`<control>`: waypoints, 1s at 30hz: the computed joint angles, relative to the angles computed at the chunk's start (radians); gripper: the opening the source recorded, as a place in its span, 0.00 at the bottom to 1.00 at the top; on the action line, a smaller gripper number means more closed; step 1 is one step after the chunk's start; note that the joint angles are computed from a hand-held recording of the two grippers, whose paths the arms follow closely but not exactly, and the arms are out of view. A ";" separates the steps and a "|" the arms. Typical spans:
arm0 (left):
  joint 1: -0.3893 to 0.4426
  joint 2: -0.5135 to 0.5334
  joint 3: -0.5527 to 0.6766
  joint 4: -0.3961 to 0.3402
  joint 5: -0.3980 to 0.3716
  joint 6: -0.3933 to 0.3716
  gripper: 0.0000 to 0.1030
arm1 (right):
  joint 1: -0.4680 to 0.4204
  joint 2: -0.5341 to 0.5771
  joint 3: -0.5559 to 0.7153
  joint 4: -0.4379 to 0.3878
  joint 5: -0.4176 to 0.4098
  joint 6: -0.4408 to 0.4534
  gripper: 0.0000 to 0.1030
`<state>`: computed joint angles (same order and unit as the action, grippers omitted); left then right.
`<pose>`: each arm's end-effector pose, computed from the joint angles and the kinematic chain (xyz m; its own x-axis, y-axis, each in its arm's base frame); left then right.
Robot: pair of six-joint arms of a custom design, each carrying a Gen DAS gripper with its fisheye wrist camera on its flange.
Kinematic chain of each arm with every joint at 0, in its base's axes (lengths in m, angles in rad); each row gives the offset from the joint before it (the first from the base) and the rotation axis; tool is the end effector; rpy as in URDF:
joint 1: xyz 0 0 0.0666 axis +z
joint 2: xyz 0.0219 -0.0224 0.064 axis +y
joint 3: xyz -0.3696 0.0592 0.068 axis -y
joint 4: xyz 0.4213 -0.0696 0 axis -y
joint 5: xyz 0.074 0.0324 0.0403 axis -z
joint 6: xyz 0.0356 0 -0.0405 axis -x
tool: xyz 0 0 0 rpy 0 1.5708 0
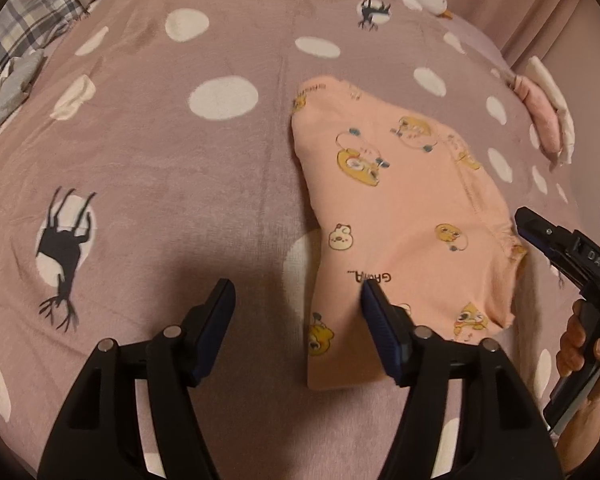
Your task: Fold small clothes
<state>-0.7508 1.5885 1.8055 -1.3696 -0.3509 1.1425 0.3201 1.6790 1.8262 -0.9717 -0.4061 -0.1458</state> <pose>0.4112 -0.3675 0.4914 -0.7674 -0.4523 -0.4544 -0.3841 0.8918 -0.2390 0.5827 0.2076 0.4740 -0.7685 -0.1142 -0.6296 -0.4366 0.8128 0.3856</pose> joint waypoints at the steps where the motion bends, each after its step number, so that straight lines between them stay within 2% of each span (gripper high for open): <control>1: -0.009 -0.007 0.001 0.000 -0.025 0.000 0.61 | 0.002 -0.004 0.000 0.011 0.004 0.010 0.38; 4: -0.023 -0.014 0.004 0.029 -0.052 -0.018 0.58 | 0.016 -0.008 0.005 0.042 -0.002 0.042 0.38; 6: -0.030 -0.007 0.018 0.055 -0.063 -0.057 0.53 | 0.032 0.006 0.024 0.048 -0.011 0.069 0.38; 10: -0.044 0.038 0.072 0.063 -0.077 -0.132 0.37 | 0.060 0.036 0.051 0.062 -0.043 0.104 0.38; 13: -0.041 0.063 0.084 0.081 -0.052 -0.152 0.28 | 0.083 0.081 0.093 0.028 -0.028 0.129 0.33; 16: -0.042 0.092 0.097 0.077 -0.025 -0.172 0.28 | 0.095 0.115 0.123 -0.011 0.026 0.147 0.33; 18: -0.037 0.115 0.108 0.058 0.009 -0.171 0.28 | 0.091 0.136 0.143 -0.041 0.033 0.144 0.32; 21: -0.035 0.124 0.111 0.044 0.024 -0.164 0.28 | 0.082 0.123 0.132 -0.040 0.023 0.136 0.31; 23: -0.037 0.121 0.113 0.045 0.015 -0.165 0.28 | 0.074 0.092 0.100 -0.021 -0.004 0.127 0.31; 26: -0.041 0.117 0.111 0.037 0.011 -0.156 0.29 | 0.051 0.016 0.013 0.018 -0.086 0.126 0.31; 30: -0.049 0.120 0.106 0.026 0.009 -0.143 0.30 | 0.043 -0.071 -0.090 0.036 -0.111 0.188 0.31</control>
